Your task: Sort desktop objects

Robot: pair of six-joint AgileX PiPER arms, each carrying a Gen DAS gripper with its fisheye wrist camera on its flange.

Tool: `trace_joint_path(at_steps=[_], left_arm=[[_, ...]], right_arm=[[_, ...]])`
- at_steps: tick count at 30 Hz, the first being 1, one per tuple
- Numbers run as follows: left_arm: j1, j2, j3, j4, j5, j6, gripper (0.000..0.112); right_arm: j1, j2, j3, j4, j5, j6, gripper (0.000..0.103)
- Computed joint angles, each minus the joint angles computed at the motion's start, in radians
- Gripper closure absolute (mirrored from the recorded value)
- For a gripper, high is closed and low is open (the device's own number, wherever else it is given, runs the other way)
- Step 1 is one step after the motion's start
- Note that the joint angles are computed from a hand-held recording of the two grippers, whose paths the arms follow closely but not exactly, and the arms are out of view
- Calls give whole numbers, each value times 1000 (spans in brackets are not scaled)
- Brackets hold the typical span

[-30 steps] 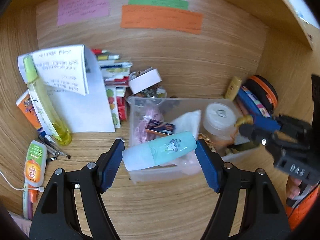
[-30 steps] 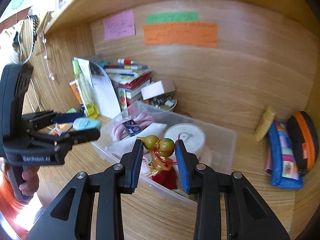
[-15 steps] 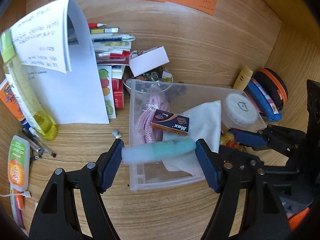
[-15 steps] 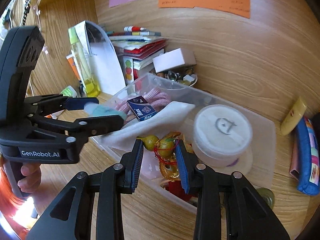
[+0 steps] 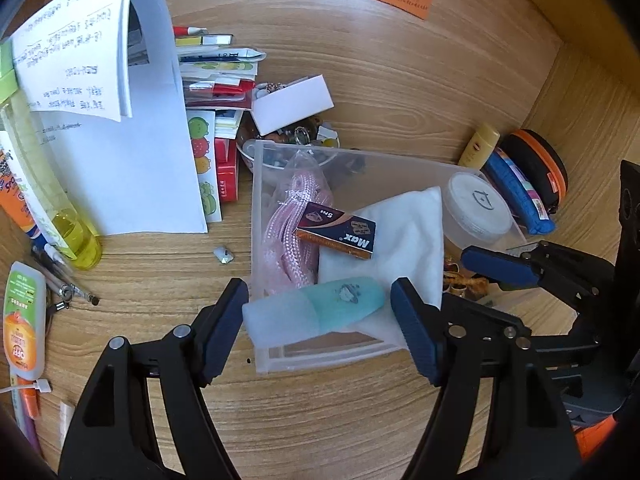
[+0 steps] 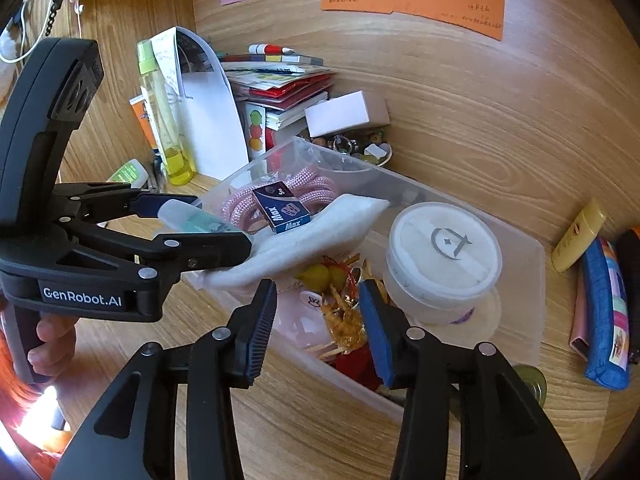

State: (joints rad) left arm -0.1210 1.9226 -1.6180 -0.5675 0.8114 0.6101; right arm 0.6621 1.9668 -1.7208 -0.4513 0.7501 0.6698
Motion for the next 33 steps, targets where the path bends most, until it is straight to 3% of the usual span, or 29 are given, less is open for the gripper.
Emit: trace_joint_path(at_steps=[3, 8, 11, 18, 25, 30, 33], left_arm=[[7, -14, 15, -19, 9, 18, 39], [42, -55, 59, -91, 33, 76, 31], [49, -103, 113, -95, 5, 96, 30], [14, -270, 316, -93, -172, 153, 24], [-96, -454, 541, 22, -457, 110, 18], [-148, -536, 627, 150, -557, -16, 15], [-151, -573, 669, 94, -579, 20, 13]], right_arm=[[13, -17, 16, -26, 6, 26, 62], [52, -61, 62, -93, 12, 97, 50], [87, -95, 97, -169, 26, 168, 46], [159, -172, 188, -359, 70, 392, 27], [251, -235, 279, -535, 188, 591, 22], [310, -278, 345, -595, 243, 683, 21], [340, -294, 376, -622, 276, 731, 21]])
